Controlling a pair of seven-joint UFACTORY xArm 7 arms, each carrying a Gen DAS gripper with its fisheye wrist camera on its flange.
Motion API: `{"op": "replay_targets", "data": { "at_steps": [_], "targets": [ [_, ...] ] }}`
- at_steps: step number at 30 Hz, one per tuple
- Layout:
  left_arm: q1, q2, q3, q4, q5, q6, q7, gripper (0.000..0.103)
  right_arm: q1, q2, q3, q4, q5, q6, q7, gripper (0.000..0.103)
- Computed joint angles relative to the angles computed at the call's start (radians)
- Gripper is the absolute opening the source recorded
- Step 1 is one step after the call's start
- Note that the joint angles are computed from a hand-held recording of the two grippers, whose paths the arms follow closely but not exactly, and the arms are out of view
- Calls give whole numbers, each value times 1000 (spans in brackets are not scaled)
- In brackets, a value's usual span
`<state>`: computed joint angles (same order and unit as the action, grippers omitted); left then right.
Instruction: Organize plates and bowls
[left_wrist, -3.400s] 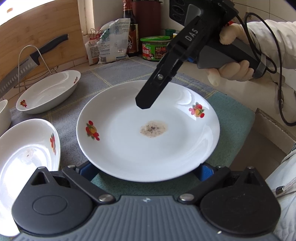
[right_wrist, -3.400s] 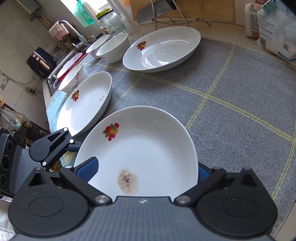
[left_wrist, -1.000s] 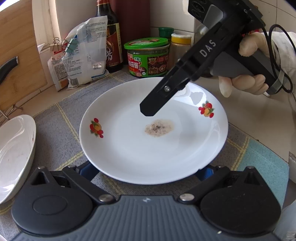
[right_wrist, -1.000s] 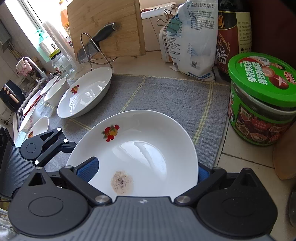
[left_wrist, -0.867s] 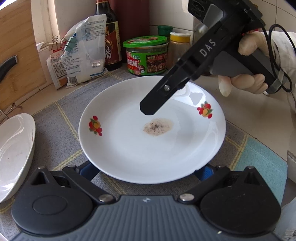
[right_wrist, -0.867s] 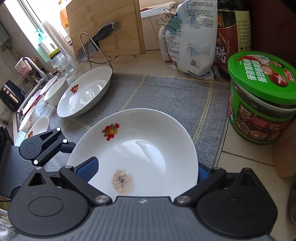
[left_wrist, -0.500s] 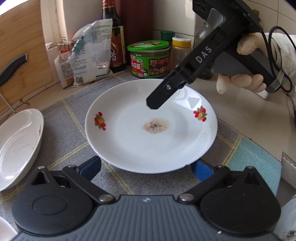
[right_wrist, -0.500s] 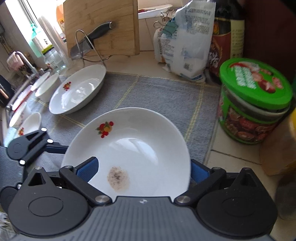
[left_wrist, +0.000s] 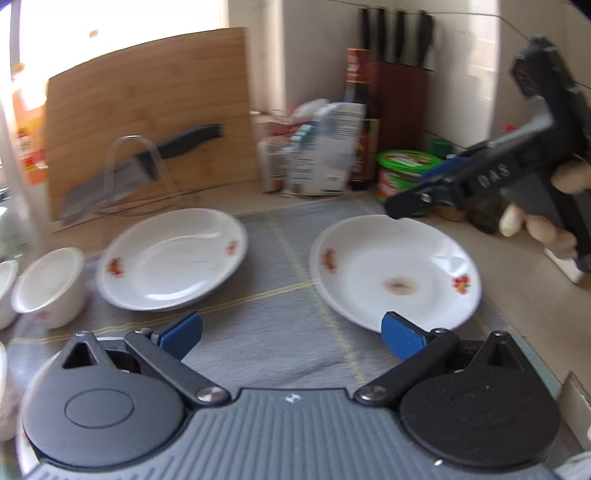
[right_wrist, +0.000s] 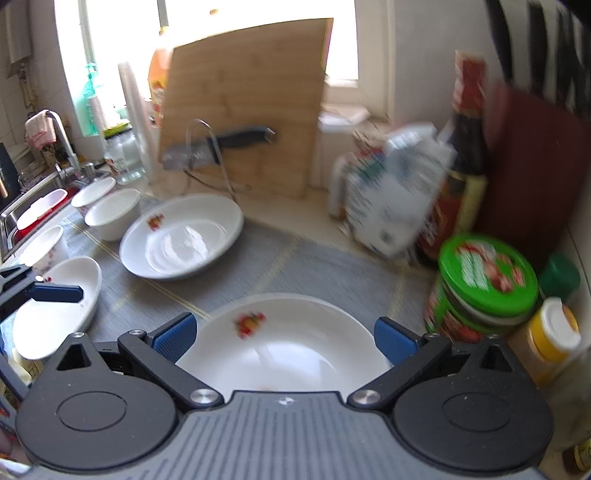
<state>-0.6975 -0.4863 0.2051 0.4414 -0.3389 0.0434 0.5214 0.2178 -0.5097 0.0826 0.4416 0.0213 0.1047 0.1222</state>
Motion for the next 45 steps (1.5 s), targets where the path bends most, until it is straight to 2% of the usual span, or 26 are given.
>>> {"op": "replay_targets", "data": {
  "at_steps": [1, 5, 10, 13, 16, 20, 23, 27, 30, 32, 35, 37, 40, 45],
  "targets": [
    [35, -19, -23, -11, 5, -1, -20, 102, -28, 6, 49, 4, -17, -17, 27, 103],
    [91, -108, -7, -59, 22, 20, -36, 102, -77, 34, 180, 25, -76, -54, 111, 103],
    [126, -199, 60, -116, 55, 52, 27, 102, -150, 72, 356, 63, -160, -57, 265, 103],
    [127, -257, 127, -156, 61, 28, 96, 102, -220, 88, 477, 98, -212, -17, 388, 103],
    [103, -312, 233, -177, 81, 0, 196, 102, -248, 93, 558, 121, -248, 24, 505, 103],
    [70, -341, 378, -134, 73, 65, 329, 102, -267, 125, 650, 151, -300, 72, 638, 103],
    [65, -337, 452, -97, 50, 120, 412, 102, -307, 185, 746, 194, -371, 117, 741, 103],
    [63, -315, 510, -60, 24, 162, 512, 102, -362, 275, 862, 254, -517, 159, 860, 103],
    [61, -297, 549, -24, 3, 235, 577, 102, -400, 337, 939, 300, -660, 204, 964, 103],
    [73, -285, 550, -16, -8, 253, 612, 102, -426, 387, 982, 331, -772, 228, 1048, 103],
    [88, -271, 547, 1, -21, 310, 664, 102, -428, 473, 1011, 382, -952, 282, 1162, 103],
    [96, -258, 548, 18, -36, 353, 690, 102, -402, 528, 1005, 413, -1096, 320, 1254, 103],
    [111, -222, 542, 49, -64, 414, 712, 102, -344, 599, 964, 447, -1209, 355, 1298, 103],
    [128, -122, 529, 138, -117, 524, 718, 102, -280, 635, 875, 465, -1337, 311, 1383, 103]
  ]
}}
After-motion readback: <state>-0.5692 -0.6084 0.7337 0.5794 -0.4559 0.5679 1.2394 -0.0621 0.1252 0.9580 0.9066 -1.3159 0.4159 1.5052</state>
